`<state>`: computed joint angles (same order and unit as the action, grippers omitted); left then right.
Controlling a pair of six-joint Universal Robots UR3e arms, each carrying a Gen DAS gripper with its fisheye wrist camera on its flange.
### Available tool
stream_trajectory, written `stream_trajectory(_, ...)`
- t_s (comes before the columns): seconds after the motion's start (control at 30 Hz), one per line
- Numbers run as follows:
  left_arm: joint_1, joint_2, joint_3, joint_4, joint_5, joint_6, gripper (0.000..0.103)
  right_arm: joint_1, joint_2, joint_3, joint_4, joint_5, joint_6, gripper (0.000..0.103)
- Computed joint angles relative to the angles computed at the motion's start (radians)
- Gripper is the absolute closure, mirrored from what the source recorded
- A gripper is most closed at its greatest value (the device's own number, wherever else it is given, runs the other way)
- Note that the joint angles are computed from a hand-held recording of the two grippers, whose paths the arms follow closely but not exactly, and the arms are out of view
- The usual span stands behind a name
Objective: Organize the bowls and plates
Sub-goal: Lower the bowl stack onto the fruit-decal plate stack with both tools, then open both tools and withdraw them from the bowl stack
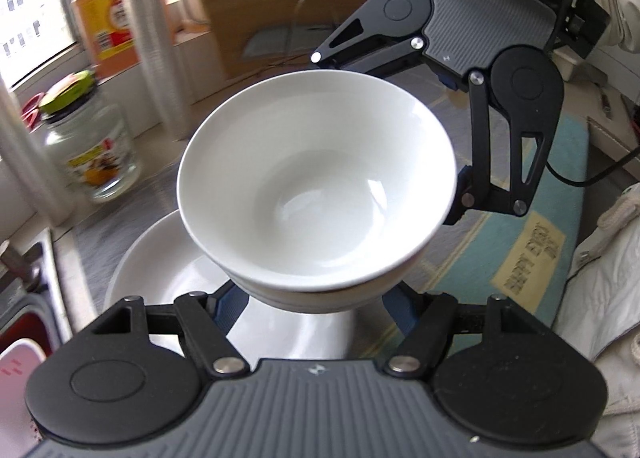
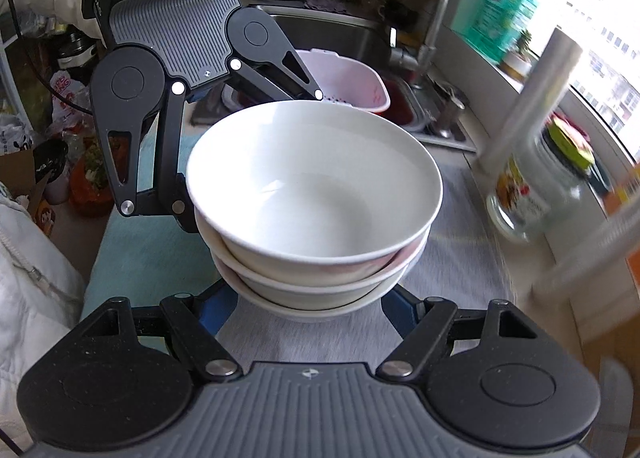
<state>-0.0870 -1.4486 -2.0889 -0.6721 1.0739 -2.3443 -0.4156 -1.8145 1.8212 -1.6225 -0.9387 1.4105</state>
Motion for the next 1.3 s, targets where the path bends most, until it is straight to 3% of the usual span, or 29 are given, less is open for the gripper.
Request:
stream_trajectory(0.27,0.091,-0.038,-0.001,0.008,0.008,0.061,0.03,0.163,0.174,-0.038,-0.24,-0.014,0.157,0.021)
stream_trajectory(0.47,0.118,-0.089,0.024,0.002,0.019,0.086,0.03,0.23,0.275,-0.07,-0.332,-0.036,0.23,0.021)
stream_trajectory(1.03,0.152,-0.088,-0.014,0.027,-0.008,0.104,0.029,0.237,0.35,-0.131,-0.309,-0.04,0.277,0.018)
stream_trajectory(1.13,0.168,-0.056,-0.085,0.104,-0.035,0.115,0.013,0.231,0.325,-0.093,-0.354,-0.029,0.288,0.0)
stream_trajectory(1.17,0.174,-0.045,-0.109,0.124,-0.043,0.12,0.008,0.222,0.305,-0.066,-0.374,-0.014,0.284,0.0)
stream_trajectory(1.3,0.196,0.01,-0.192,0.171,-0.052,0.09,0.008,0.202,0.247,-0.012,-0.398,-0.015,0.305,0.0)
